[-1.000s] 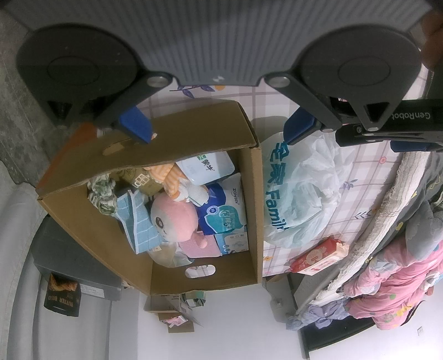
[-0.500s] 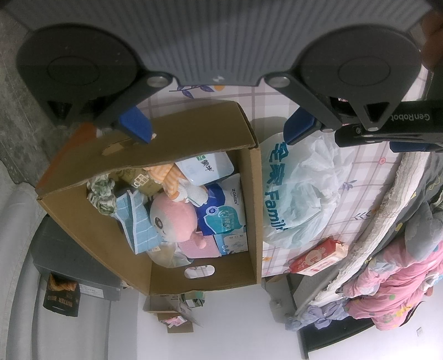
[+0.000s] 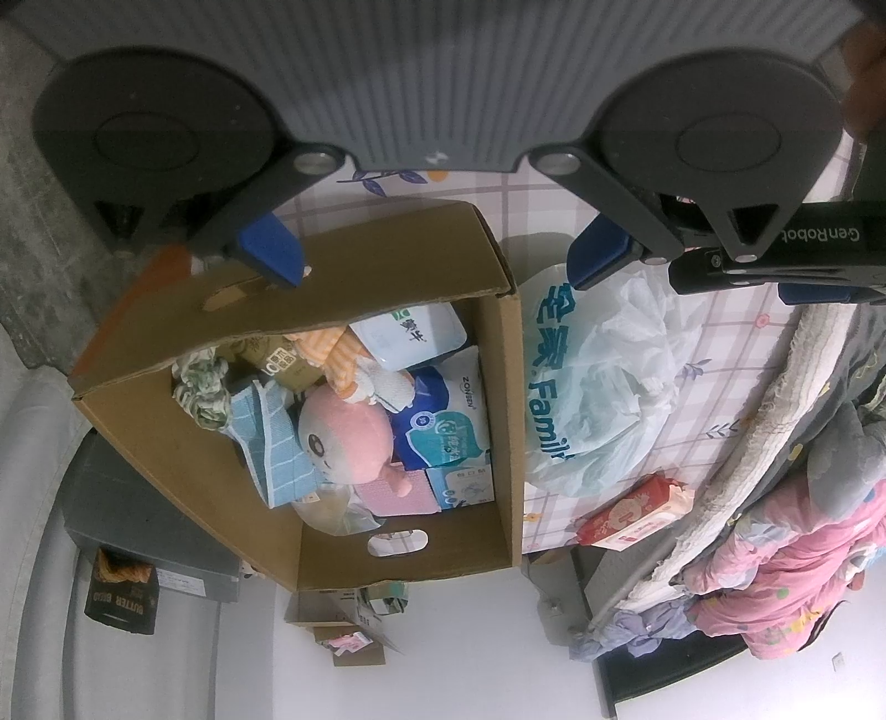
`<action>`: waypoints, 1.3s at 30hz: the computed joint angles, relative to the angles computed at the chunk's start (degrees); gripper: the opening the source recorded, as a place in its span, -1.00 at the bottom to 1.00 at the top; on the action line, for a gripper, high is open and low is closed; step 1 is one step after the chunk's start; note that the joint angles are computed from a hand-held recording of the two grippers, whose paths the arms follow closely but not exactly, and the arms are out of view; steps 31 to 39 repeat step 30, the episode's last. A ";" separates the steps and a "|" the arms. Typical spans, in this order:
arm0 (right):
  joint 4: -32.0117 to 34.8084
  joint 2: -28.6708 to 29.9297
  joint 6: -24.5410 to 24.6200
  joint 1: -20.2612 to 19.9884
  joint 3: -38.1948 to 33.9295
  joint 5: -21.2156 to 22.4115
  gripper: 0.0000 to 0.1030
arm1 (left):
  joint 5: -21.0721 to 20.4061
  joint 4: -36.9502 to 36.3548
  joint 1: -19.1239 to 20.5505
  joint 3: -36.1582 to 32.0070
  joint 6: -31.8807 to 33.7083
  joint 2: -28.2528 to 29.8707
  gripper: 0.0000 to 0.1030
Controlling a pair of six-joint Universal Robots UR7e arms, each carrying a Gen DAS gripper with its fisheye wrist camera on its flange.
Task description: Organize soft objects
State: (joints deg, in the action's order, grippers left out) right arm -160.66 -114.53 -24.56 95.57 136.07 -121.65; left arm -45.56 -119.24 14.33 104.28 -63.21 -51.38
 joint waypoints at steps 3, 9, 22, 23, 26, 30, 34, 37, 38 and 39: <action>-0.01 -0.01 -0.01 0.03 0.00 0.00 0.98 | 0.01 0.06 0.00 -0.03 0.00 0.00 0.97; -0.02 0.02 -0.07 -0.04 -0.04 0.16 0.98 | 0.02 0.15 -0.04 -0.09 -0.04 0.02 0.97; 0.19 -0.15 0.06 -0.05 0.01 0.17 0.98 | -0.11 0.30 -0.05 -0.18 -0.08 0.04 0.97; 0.23 0.05 0.18 0.14 -0.05 0.07 0.98 | -0.16 0.38 -0.08 -0.20 -0.14 0.02 0.97; 0.16 0.12 0.19 0.23 0.00 0.00 0.98 | -0.24 0.54 -0.15 -0.18 -0.24 -0.07 0.97; 0.08 0.12 0.25 0.32 0.11 -0.05 0.97 | -0.20 0.69 -0.19 -0.25 -0.31 -0.05 0.97; 0.08 0.12 0.25 0.32 0.11 -0.05 0.97 | -0.20 0.69 -0.19 -0.25 -0.31 -0.05 0.97; 0.08 0.12 0.25 0.32 0.11 -0.05 0.97 | -0.20 0.69 -0.19 -0.25 -0.31 -0.05 0.97; 0.08 0.12 0.25 0.32 0.11 -0.05 0.97 | -0.20 0.69 -0.19 -0.25 -0.31 -0.05 0.97; 0.08 0.12 0.25 0.32 0.11 -0.05 0.97 | -0.20 0.69 -0.19 -0.25 -0.31 -0.05 0.97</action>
